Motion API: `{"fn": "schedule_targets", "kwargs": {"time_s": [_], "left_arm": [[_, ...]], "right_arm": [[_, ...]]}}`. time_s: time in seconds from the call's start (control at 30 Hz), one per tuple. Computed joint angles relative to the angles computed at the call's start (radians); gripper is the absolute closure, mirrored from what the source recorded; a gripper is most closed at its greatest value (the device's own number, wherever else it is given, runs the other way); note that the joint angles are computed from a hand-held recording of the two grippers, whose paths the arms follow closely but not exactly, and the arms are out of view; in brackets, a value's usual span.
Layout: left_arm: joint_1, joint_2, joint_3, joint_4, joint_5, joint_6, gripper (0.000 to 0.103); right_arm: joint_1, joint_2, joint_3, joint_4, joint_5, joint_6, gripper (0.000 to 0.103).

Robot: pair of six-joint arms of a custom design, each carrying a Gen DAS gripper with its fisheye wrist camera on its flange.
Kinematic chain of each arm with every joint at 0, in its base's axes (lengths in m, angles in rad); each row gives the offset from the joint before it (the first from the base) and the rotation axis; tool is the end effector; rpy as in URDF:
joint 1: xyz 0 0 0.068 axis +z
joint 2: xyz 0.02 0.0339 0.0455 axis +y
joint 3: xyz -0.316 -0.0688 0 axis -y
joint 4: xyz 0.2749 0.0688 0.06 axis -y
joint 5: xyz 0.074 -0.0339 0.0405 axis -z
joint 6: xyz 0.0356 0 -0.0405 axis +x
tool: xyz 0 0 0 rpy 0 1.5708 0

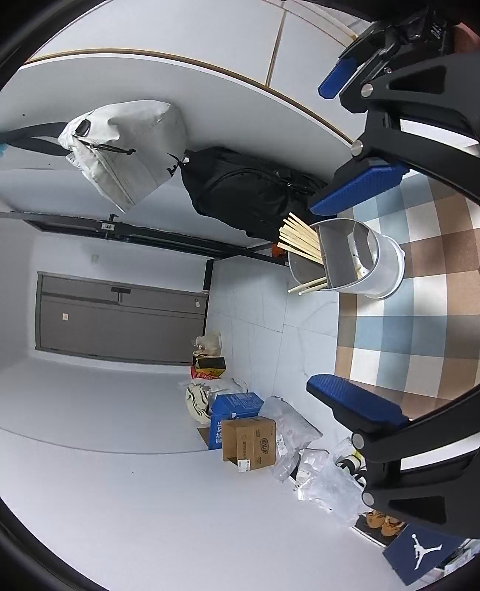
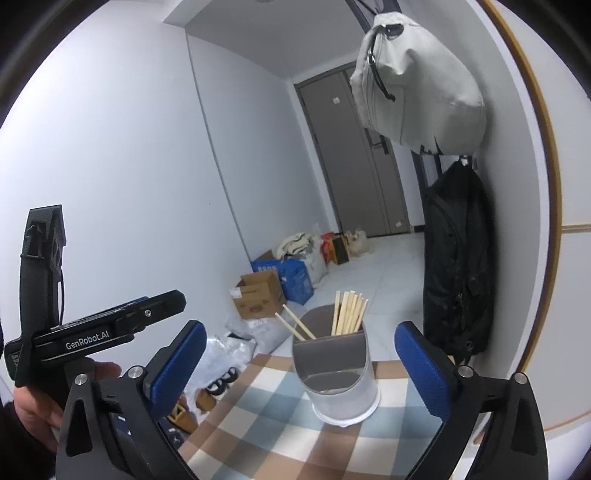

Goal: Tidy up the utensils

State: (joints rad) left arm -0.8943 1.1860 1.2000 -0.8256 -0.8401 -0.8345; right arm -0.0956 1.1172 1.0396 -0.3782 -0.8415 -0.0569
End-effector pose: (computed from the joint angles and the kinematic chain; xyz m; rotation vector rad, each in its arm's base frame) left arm 0.1726 -0.1727 0.3993 -0.3029 2.0541 -0.0277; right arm 0.2494 0.0028 0.3930 -0.4846 1.8765 0.7442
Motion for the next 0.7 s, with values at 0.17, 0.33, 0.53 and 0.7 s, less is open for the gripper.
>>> {"fn": "schedule_targets", "kwargs": {"time_s": [0.17,0.33,0.53,0.7], "left_arm": [[-0.06,0.003,0.003,-0.05,-0.07,-0.069,0.01],[-0.092,0.0,0.001,-0.086,-0.106,-0.115,0.008],[-0.105,0.008,0.004,-0.11,-0.114,-0.147,0.008],[-0.102,0.019,0.009,-0.112,-0.118,-0.148,0.008]], "right_arm": [[-0.011,-0.018,-0.016,0.008,-0.005,0.004,0.0],[-0.029,-0.045,-0.033,0.009,-0.021,0.002,0.0],[-0.036,-0.06,-0.043,0.008,-0.029,-0.01,0.0],[-0.035,-0.064,-0.048,0.009,-0.027,-0.006,0.0]]}}
